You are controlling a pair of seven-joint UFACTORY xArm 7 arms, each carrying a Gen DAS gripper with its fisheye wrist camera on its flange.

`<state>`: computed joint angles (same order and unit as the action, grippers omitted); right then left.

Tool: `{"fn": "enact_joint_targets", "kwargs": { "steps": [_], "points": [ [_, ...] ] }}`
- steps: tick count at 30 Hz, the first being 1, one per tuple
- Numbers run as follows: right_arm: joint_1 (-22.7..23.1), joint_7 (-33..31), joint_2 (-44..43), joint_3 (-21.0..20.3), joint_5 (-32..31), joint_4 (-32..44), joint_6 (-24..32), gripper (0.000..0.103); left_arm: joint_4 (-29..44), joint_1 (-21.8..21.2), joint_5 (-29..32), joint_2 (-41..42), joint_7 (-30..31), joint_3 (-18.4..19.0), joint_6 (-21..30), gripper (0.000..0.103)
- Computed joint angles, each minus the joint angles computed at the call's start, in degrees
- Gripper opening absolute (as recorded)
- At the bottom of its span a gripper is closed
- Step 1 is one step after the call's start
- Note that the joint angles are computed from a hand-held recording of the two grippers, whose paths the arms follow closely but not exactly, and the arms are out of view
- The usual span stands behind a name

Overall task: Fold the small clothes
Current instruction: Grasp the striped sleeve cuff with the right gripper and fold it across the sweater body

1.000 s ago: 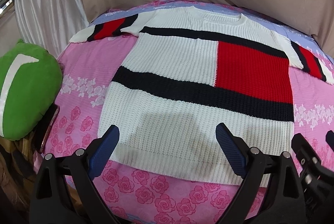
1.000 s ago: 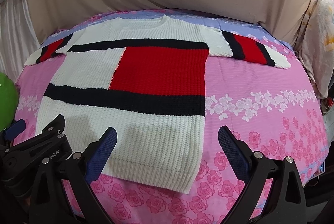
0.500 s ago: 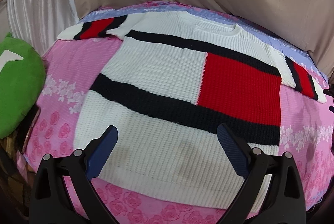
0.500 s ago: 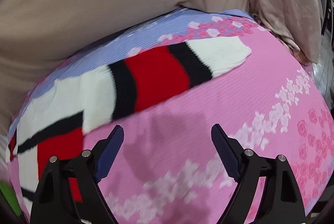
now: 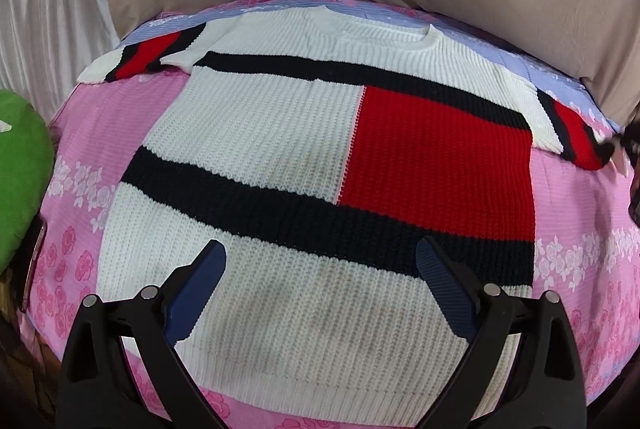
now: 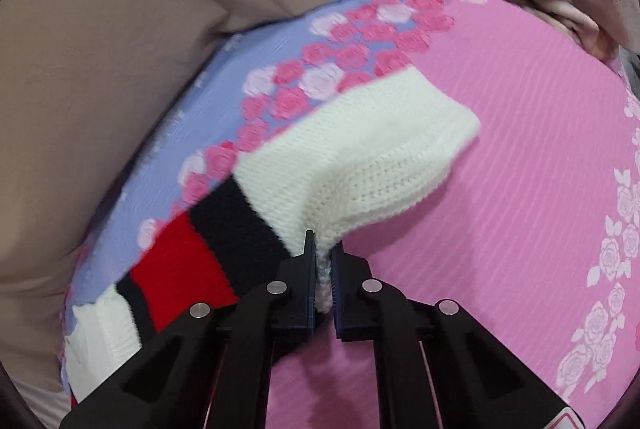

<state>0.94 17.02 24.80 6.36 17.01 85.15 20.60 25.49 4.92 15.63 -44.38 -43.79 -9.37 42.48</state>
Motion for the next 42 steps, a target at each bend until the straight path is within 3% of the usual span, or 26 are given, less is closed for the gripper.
{"fn": "enact_joint_targets", "kwargs": {
  "steps": [3,5,9,10,12,14,17,19,21,24,25,27,29,30,32,34,35,37,40,42],
  "points": [
    [-0.6,-10.5,-2.6,8.2,4.5,2.9,-2.7,0.007,-0.1,0.4,-0.3,-0.6,1.3,2.0,-1.6,0.094],
    [-0.8,-21.4,-3.4,16.4,11.2,7.0,-1.4,0.007,0.0,1.1,-1.1,-1.0,2.8,4.1,-3.1,0.094],
    [7.2,-31.8,0.7,23.7,13.6,16.3,4.7,0.012,0.6,3.6,-3.4,-0.5,6.2,8.4,-8.1,0.095],
    [11.6,-32.1,2.8,23.1,10.8,19.0,6.7,0.013,1.0,4.2,-4.0,0.1,7.2,9.2,-9.4,0.098],
    [19.2,-31.1,4.1,18.8,4.6,19.7,5.8,0.03,2.7,4.9,-6.4,3.6,10.2,12.5,-13.2,0.098],
    [27.7,-24.0,1.4,9.8,-3.7,13.5,-0.5,0.033,5.0,4.5,-9.9,8.3,13.3,15.8,-16.9,0.098],
    [31.8,-10.8,-6.0,1.9,-10.2,-0.8,-7.4,0.06,10.7,-0.5,-19.2,19.0,21.2,23.4,-22.0,0.098],
    [33.7,-1.8,-10.6,-3.2,-16.3,-9.5,-7.8,0.061,15.4,-3.4,-26.2,26.9,26.1,27.2,-23.4,0.098],
    [34.8,5.2,-11.8,-6.8,-23.4,-11.8,-2.5,0.061,19.2,-6.6,-34.8,32.9,31.6,30.7,-23.3,0.098],
    [32.3,6.9,-10.9,-6.1,-25.1,-12.0,0.3,0.061,24.0,-7.1,-42.4,40.1,34.3,31.1,-22.6,0.096],
    [31.3,7.0,-9.8,-5.7,-25.5,-10.7,1.4,0.061,25.4,-5.0,-42.6,42.1,33.5,29.0,-22.6,0.087],
    [29.9,7.2,-6.6,-4.5,-26.0,-7.4,2.7,0.061,30.0,-4.4,-48.7,46.7,37.8,28.6,-20.2,0.063],
    [27.1,6.4,-5.2,-1.8,-24.3,-7.4,2.7,0.061,33.3,-2.5,-52.8,49.3,41.2,26.9,-17.4,0.02],
    [25.6,5.4,-4.2,-0.5,-22.8,-6.8,2.3,0.061,34.6,-1.5,-54.5,50.2,42.9,26.0,-16.7,0.009],
    [23.5,3.7,-2.0,1.9,-19.6,-4.2,2.7,0.058,35.3,-0.1,-54.8,50.4,43.8,24.5,-18.5,0.005],
    [22.0,1.5,0.0,3.6,-17.0,-1.7,3.3,0.023,35.0,1.2,-55.0,49.3,45.5,23.0,-21.7,0.005],
    [21.9,1.1,0.4,3.7,-16.4,-0.8,3.4,0.015,34.4,1.7,-54.3,47.9,45.7,22.4,-24.2,0.005],
    [20.2,-0.9,-1.3,5.3,-13.1,-2.8,-1.4,0.013,33.1,3.4,-56.6,46.1,47.8,21.0,-27.0,0.004],
    [20.3,-2.1,-4.7,4.2,-13.4,-6.6,-6.4,0.013,32.4,6.2,-57.4,47.0,48.8,18.8,-27.0,0.005],
    [23.0,-0.2,-1.9,0.5,-18.0,-4.6,-1.0,0.012,31.9,7.4,-55.7,49.4,46.7,18.2,-23.7,0.005]
  ]
}}
